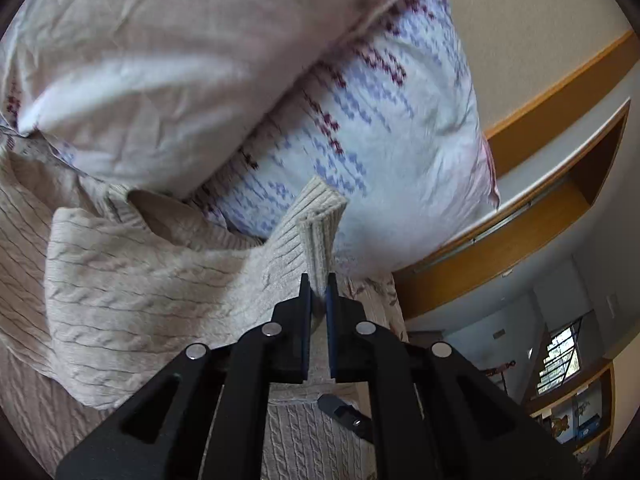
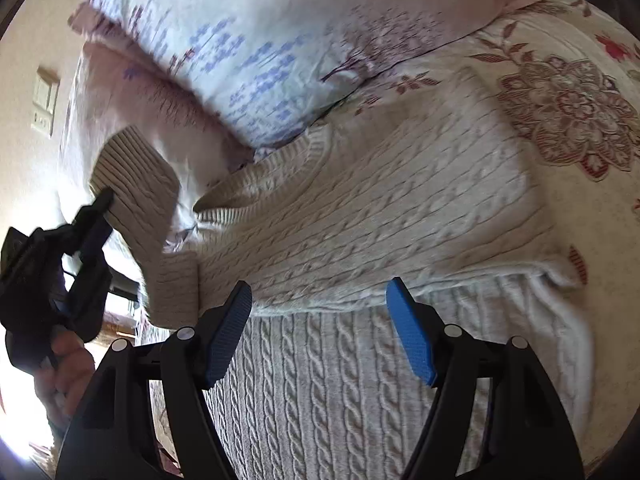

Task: Fold small clothes

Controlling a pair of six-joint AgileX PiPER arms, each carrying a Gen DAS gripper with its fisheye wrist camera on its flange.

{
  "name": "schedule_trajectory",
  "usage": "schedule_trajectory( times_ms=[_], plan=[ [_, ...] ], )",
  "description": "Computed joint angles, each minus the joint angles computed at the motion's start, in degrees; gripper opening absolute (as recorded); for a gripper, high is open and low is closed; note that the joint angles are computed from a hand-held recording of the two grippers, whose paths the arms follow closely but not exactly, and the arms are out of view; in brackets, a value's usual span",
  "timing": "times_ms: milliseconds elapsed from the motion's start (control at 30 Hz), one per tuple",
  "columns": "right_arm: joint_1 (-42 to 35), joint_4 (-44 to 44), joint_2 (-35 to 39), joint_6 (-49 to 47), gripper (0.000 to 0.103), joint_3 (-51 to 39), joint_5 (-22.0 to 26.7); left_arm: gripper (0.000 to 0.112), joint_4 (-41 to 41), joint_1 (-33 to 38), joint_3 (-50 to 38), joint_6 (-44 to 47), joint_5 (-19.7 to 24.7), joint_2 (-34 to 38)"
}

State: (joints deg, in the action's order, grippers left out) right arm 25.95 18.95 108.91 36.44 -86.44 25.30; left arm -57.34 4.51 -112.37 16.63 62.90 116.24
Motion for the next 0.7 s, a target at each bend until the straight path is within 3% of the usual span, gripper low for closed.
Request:
schedule_trajectory(
  times_ms=[167, 233, 267, 333, 400, 433, 533, 700],
  plan=[
    [-5.1, 12.9, -4.4, -9.9, 0.071, 8.0, -4.1, 0.006, 6.5, -8.2, 4.9, 1.1, -4.6, 0.1],
    [-6.7, 17.8, -4.5, -14.1, 0.071, 8.5, -3.6, 0.008, 9.9, -10.9, 5.0, 0.8, -4.3, 1.2],
    [-7.4, 20.5, -4.5, -16.7, 0.071, 8.5, -3.2, 0.011, 11.0, -11.7, 5.1, 0.8, -3.3, 1.7],
    [-9.0, 24.4, -3.9, -21.5, 0.071, 7.5, -1.6, 0.034, 11.6, -12.4, 6.2, 1.9, -1.6, 1.8],
    [-9.1, 21.7, -1.8, -19.8, 0.069, 3.6, 1.3, 0.057, 12.1, -12.1, 10.4, 4.0, -3.3, -1.0],
    [-9.1, 19.5, -0.4, -18.1, 0.062, 1.1, 3.2, 0.063, 12.2, -11.7, 13.5, 5.7, -4.9, -3.2],
    [-8.7, 12.5, 3.7, -12.2, 0.049, -5.9, 8.5, 0.067, 14.1, -8.9, 18.4, 9.2, -6.4, -7.7],
    [-7.8, 7.2, 9.7, -9.7, 0.044, -15.6, 15.0, 0.076, 19.6, -1.3, 25.6, 12.4, -9.2, -14.7]
  ],
)
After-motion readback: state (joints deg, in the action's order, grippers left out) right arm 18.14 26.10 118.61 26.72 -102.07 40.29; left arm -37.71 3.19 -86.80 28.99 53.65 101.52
